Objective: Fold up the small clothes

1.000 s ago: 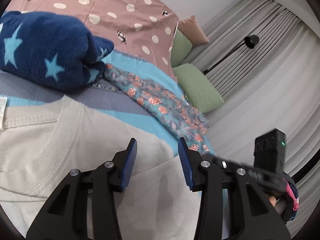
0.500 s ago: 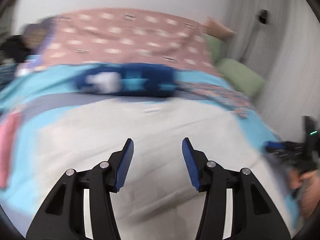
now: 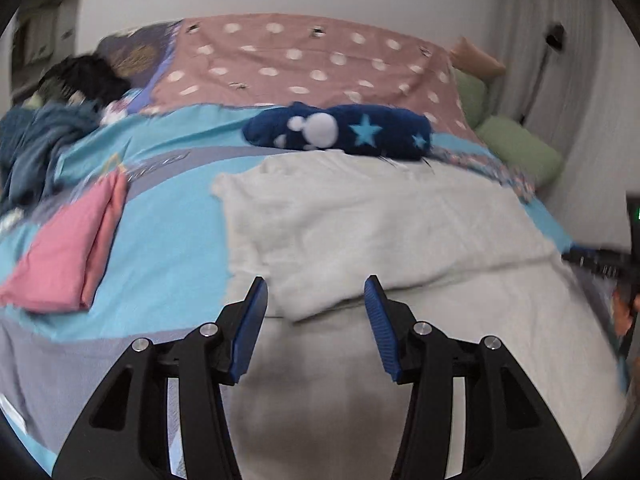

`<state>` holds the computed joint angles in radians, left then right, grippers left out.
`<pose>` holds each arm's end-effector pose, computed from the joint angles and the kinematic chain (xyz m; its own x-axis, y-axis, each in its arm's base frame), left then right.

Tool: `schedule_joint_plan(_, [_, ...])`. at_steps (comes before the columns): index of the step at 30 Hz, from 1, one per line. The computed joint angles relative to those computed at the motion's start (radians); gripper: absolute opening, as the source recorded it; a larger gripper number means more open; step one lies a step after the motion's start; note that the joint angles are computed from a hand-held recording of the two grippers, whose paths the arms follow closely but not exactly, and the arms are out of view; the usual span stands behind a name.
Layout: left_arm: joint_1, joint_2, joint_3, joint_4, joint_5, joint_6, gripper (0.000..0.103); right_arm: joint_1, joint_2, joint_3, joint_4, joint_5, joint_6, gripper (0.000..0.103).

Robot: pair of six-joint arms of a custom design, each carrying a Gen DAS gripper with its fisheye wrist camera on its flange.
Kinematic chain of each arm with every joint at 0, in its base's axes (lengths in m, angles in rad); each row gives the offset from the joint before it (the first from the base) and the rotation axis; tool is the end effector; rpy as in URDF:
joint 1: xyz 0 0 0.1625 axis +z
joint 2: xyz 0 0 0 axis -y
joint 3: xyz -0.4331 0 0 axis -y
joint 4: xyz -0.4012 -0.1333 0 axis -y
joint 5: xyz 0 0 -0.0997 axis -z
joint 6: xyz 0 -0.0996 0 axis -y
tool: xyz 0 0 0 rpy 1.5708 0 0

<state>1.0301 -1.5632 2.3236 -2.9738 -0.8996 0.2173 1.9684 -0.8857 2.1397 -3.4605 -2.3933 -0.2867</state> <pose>-0.0491 -0.4610 0.3164 -0.7541 0.2295 -0.6154 0.5885 0.6522 -0.4779 0.2568 -0.4556 0.1213 -0.6752 -0.0777 0.7335 -0.5239 0.7505 -0.4028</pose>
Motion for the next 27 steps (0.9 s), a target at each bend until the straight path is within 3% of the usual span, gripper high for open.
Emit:
schedule_joint_plan(2, [-0.031,0.034,0.009,0.006,0.056,0.055,0.052,0.012,-0.002,-0.002,0.02,0.007,0.023,0.058])
schedule_joint_plan(5, [-0.047,0.102,-0.004,0.017,0.195,0.088,0.052,0.011,-0.007,-0.002,0.053,0.031,0.076,0.058])
schedule_joint_plan(7, [-0.042,0.131,-0.027,0.037,0.269,0.065,0.03,0.014,0.002,-0.008,0.063,0.026,0.096,0.058])
schedule_joint_plan(8, [-0.036,0.127,-0.043,0.057,0.276,0.05,0.007,0.016,0.008,-0.011,0.063,0.023,0.099,0.058])
schedule_joint_plan(10, [-0.042,0.088,-0.048,0.044,0.24,0.047,0.007,0.018,0.012,-0.01,0.061,0.02,0.104,0.058])
schedule_joint_plan(13, [-0.091,0.07,-0.015,-0.071,0.288,0.135,0.007,0.011,0.008,-0.003,0.067,0.01,0.117,0.058])
schedule_joint_plan(16, [-0.06,0.055,-0.023,0.055,0.291,0.063,0.011,-0.006,-0.015,0.019,0.092,0.022,0.163,0.059])
schedule_joint_plan(18, [-0.029,0.05,-0.017,0.098,0.287,0.027,0.025,-0.017,-0.033,0.04,0.092,0.034,0.175,0.059])
schedule_joint_plan(20, [-0.015,0.039,0.001,0.079,0.308,0.016,0.032,-0.019,-0.044,0.063,0.083,0.021,0.177,0.06])
schedule_joint_plan(22, [-0.011,-0.002,0.017,0.067,0.28,-0.007,0.043,-0.022,-0.057,0.082,0.076,0.018,0.18,0.06])
schedule_joint_plan(27, [-0.019,-0.048,0.01,0.093,0.257,-0.047,0.046,-0.024,-0.083,0.078,0.071,0.041,0.191,0.061])
